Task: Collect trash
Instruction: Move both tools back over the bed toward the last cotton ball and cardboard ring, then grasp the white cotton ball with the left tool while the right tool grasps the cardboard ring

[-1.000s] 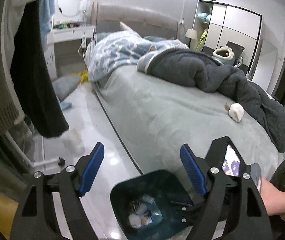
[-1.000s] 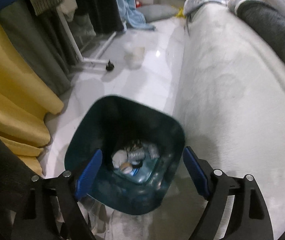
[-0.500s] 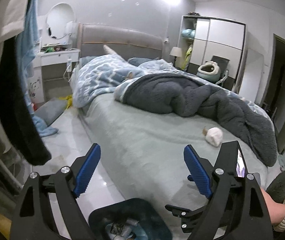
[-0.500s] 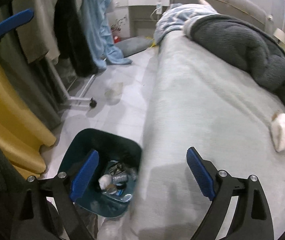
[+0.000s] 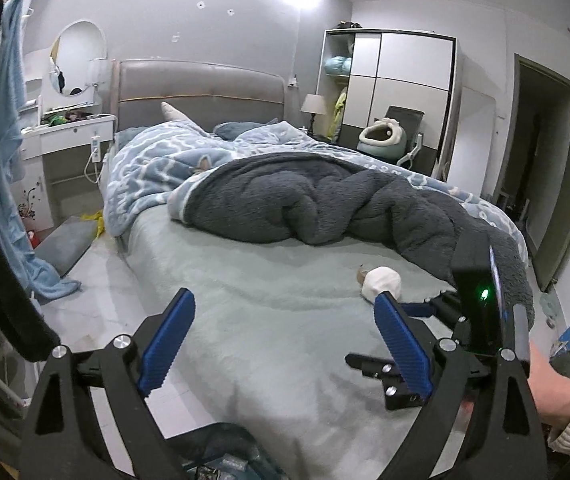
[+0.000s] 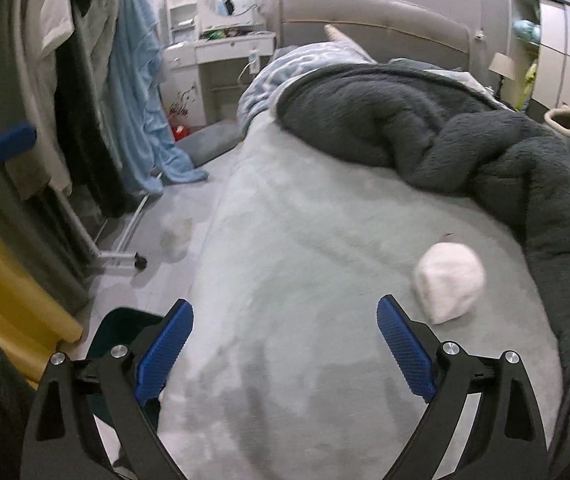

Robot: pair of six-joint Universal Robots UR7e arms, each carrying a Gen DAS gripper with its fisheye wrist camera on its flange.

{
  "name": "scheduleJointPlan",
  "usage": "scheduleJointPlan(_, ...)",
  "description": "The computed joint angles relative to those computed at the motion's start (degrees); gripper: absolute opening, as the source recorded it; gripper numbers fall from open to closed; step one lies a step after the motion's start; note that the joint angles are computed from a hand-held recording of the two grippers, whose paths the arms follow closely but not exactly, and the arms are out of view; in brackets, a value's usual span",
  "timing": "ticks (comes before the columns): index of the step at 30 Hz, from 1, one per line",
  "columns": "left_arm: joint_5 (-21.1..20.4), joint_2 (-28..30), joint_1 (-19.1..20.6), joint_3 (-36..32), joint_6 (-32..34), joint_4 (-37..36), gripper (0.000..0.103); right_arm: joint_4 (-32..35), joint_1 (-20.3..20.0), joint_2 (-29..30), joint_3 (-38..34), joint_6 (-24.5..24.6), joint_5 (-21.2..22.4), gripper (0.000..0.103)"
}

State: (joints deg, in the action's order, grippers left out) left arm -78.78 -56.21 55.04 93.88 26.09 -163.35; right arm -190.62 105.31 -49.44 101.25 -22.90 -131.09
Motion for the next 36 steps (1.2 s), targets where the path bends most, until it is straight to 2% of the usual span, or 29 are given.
scheduleJointPlan(6,-0.68,2.46,-0.57,-0.96,0.54,0.6,0.093,-1.62,-1.17,-3.42,1.0,-1.38,2.2,0.095)
scheduleJointPlan(13,-0.45,5.99,-1.28,-2.37,3.37,0.69,0.093,-2.22,-3.63,-7.35,1.89,-0.05,6.08,0.096)
scheduleJointPlan(17,-0.92,8.13,-1.27,-4.1,3.07,2.01,0.094,-2.03,-5.09,-8.32,1.17,-1.59,7.9,0.096)
scheduleJointPlan(29,-1.34,14.96,-1.1,-10.21,3.63,5.11,0.094,5.0,-11.33,-12.07,-0.69,0.97,17.25,0.096)
scheduleJointPlan(36,-0.88,19.88,-1.22,-14.03,4.63,5.77,0.094,6.56,-13.88,-12.9,-1.86,-1.11,18.76,0.096)
